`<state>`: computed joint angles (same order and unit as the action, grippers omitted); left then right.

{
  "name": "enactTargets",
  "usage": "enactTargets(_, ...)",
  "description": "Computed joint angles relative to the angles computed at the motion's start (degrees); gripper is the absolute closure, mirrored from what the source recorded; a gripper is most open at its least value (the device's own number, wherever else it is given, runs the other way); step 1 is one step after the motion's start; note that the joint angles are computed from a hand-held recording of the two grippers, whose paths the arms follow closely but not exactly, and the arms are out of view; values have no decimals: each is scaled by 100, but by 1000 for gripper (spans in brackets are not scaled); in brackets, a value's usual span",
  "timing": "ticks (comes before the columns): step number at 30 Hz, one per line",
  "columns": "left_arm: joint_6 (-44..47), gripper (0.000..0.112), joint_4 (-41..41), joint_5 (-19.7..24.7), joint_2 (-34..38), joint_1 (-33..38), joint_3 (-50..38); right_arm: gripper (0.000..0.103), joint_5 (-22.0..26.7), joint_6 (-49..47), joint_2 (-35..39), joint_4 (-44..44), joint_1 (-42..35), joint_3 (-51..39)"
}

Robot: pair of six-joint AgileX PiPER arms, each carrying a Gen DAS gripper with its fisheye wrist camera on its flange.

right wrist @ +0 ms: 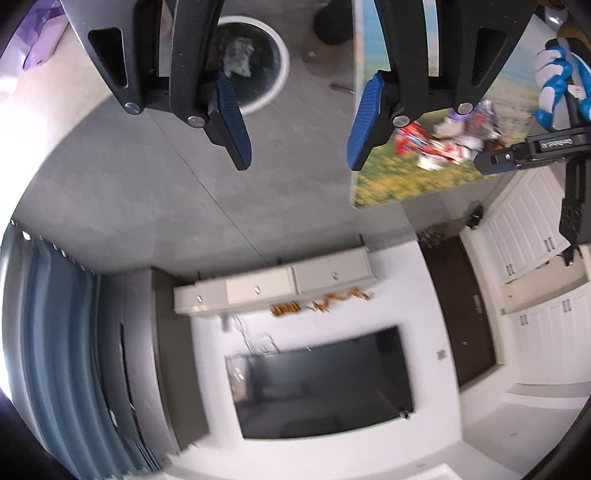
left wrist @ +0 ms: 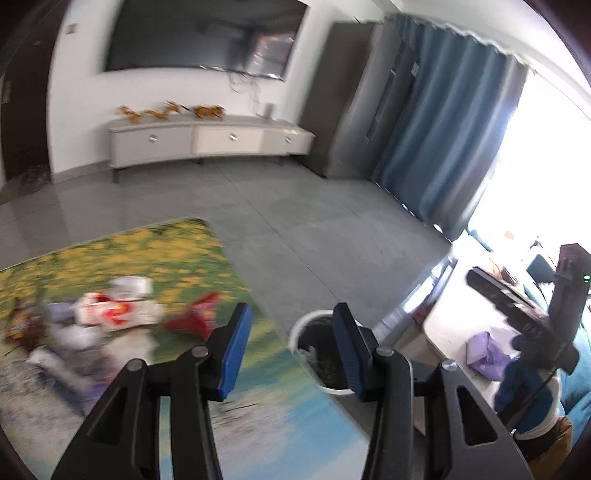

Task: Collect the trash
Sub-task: 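Grasp the brown snack bag with the left tool while the right tool grasps the red chip bag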

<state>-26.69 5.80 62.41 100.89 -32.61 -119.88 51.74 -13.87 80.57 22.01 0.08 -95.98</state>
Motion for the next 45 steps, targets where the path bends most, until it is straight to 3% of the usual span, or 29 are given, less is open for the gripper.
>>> enactTargets(4,-28,68,226,-257,-1143,500,1257,50,92,545,24,-463,654,-484)
enactTargets(9,297,65,114,-387,-2291,1664,2478,48,68,1078,276,-996,1447,-981)
enactTargets(17,1191,62,-774,-664,-2926,3486,3469,44,70,1371,944,-1278,2187,-1438)
enactTargets(26,1820,48,-694,-1184,-2552,4183,3939,39,165,1359,2156,-1166,2647,-1887)
enactTargets(34,2817,48,-893,-1478,-1691,4196,3854,39,637,1475,3483,-1318,2951,-2833)
enactTargets(45,3215,48,-491,-1633,-117,3973,3021,39,1477,1629,4807,-1515,3028,-4570)
